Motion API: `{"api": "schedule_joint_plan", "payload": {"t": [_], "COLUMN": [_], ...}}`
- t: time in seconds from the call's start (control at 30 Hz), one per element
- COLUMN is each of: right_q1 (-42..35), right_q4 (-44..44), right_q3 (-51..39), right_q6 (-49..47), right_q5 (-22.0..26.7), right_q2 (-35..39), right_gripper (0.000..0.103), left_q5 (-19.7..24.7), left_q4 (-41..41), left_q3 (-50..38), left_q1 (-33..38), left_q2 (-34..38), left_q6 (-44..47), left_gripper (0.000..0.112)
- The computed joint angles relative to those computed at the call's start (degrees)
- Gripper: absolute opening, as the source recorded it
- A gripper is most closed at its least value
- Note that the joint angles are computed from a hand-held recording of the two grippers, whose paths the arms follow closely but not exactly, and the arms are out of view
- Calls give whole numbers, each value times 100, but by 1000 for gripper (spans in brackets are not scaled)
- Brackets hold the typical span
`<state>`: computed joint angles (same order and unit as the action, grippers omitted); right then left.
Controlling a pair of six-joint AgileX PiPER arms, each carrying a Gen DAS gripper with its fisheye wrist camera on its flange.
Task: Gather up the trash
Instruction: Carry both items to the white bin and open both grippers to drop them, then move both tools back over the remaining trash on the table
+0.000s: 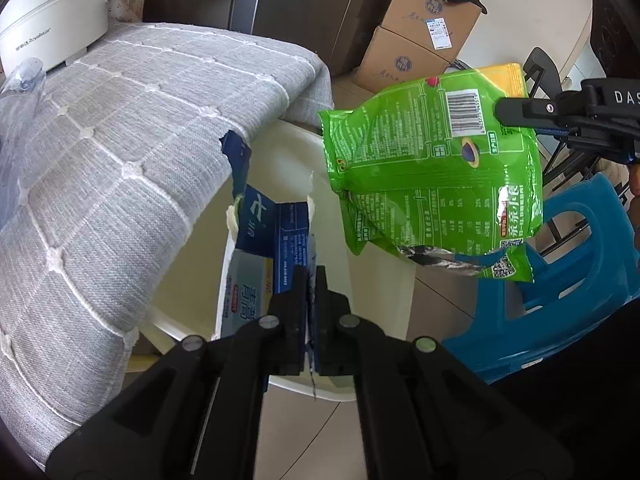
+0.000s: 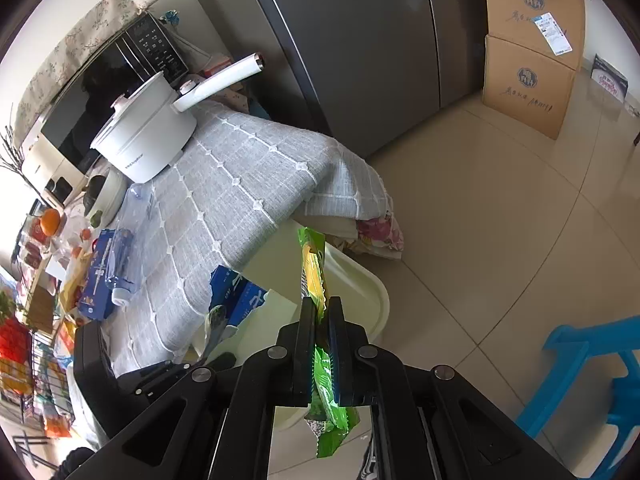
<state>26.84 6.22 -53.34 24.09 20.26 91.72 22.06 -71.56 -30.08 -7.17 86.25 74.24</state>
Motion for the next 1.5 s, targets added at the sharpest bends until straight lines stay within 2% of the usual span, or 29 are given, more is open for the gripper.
{"api": "schedule_joint_plan", "payload": {"t": [0.23, 0.47, 0.57, 0.63, 0.67, 0.77, 0.83, 1.0, 1.13, 1.2, 1.23, 1.27, 1.33, 1.43, 1.5], "right_q1": [15, 24, -9, -5, 4, 28, 20, -20, 19, 63, 107, 163, 309, 611, 821], "right_q4": [-110, -161, -12, 17, -1, -29, 50, 375, 342, 297, 184, 8, -449, -1268, -1743], "right_q3": [-68, -66, -63, -73, -84, -98, -107, -127, -172, -180, -183, -192, -250, -446, -604], "right_q6": [104, 103, -74, -125, -123, -107, -186, -474, -414, -355, -230, -52, 359, 1083, 1516], "right_q5": [229, 291, 271, 274, 280, 295, 304, 327, 333, 319, 304, 293, 309, 408, 473], "right_q2": [80, 69, 53, 57, 63, 67, 69, 88, 63, 22, -12, -49, -111, -130, -96], "right_gripper": [7, 7, 7, 7, 7, 8, 9, 9, 20, 28, 38, 50, 58, 67, 72], "left_q5": [288, 324, 248, 186, 126, 123, 171, 140, 166, 239, 302, 305, 425, 646, 946], "left_q4": [1031, 1369, 1488, 1612, 1687, 1749, 1777, 1992, 2503, 2900, 3097, 3345, 3658, 4093, 3938], "left_q3": [-209, -201, -168, -123, -112, -133, -112, -51, -2, 8, 8, -3, 31, 11, -35], "left_q1": [-148, -295, -238, -188, -215, -113, 17, 170, 388, 594, 715, 742, 1063, 1663, 2287], "left_q2": [376, 63, -108, -221, -281, -339, -462, -798, -1118, -1312, -1411, -1493, -1752, -2095, -2250], "left_q6": [-1023, -1359, -1479, -1571, -1680, -1701, -1673, -1854, -2313, -2660, -2834, -3139, -3386, -3666, -3322], "left_gripper": [3, 4, 14, 37, 42, 46, 56, 69, 80, 82, 84, 86, 93, 101, 102]}}
